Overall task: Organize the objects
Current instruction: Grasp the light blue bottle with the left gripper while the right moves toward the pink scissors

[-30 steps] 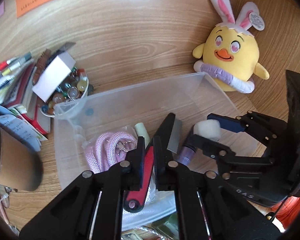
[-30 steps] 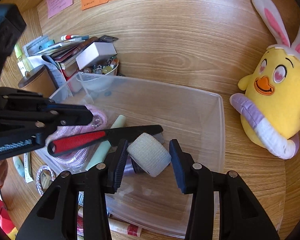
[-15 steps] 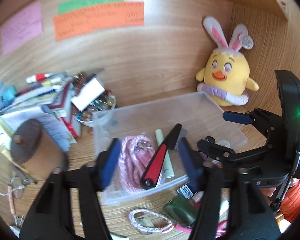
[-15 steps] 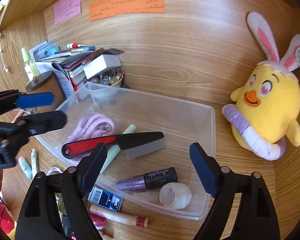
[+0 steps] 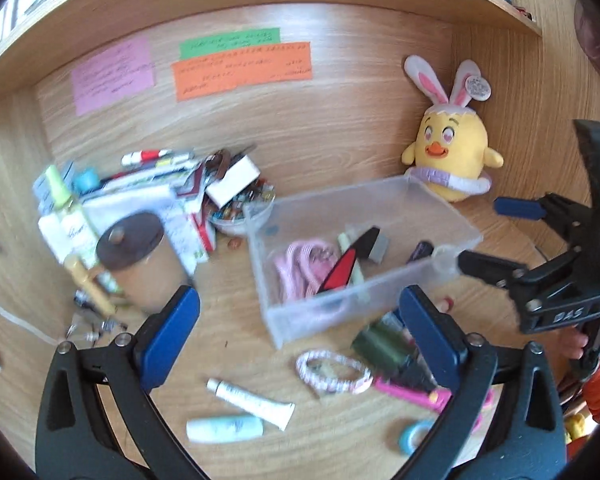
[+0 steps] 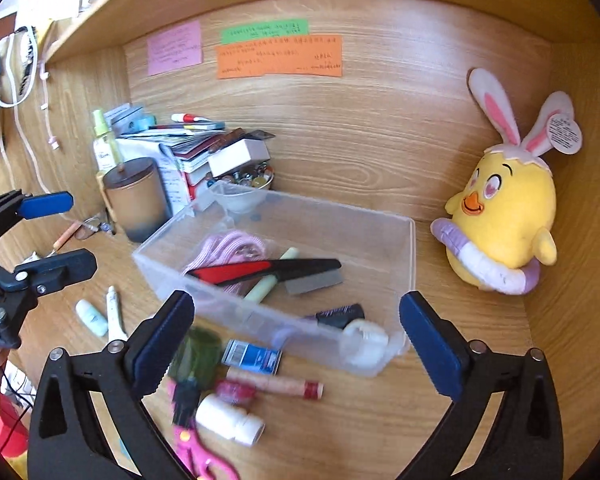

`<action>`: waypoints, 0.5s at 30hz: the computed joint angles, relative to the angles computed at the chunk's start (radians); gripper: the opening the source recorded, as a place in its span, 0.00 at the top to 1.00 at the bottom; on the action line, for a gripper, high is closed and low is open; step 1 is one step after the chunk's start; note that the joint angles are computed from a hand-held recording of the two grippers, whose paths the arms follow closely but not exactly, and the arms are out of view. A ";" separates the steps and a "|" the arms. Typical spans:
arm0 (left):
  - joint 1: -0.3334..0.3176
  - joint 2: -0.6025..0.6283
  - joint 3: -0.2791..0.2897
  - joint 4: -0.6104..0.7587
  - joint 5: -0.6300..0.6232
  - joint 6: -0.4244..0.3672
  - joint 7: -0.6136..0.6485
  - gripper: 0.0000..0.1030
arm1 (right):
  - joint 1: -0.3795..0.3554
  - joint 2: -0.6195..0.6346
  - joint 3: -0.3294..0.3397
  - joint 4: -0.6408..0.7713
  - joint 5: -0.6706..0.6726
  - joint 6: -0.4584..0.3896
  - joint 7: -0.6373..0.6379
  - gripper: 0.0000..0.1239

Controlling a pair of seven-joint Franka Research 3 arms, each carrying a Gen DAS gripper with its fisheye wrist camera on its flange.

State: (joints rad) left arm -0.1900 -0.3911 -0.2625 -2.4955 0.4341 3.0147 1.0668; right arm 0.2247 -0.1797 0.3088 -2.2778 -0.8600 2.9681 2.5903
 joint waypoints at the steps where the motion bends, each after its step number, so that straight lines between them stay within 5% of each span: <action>1: 0.012 -0.016 -0.010 -0.019 0.008 -0.001 -0.014 0.02 | 0.001 -0.013 0.004 -0.016 -0.005 0.005 0.011 0.17; 9: 0.024 -0.092 -0.002 -0.158 0.012 -0.062 -0.051 0.01 | 0.033 -0.047 0.015 -0.135 0.168 0.041 -0.093 0.17; 15: -0.028 -0.069 0.084 -0.210 -0.086 -0.129 -0.015 0.01 | 0.108 -0.039 -0.015 -0.209 0.396 0.050 -0.278 0.17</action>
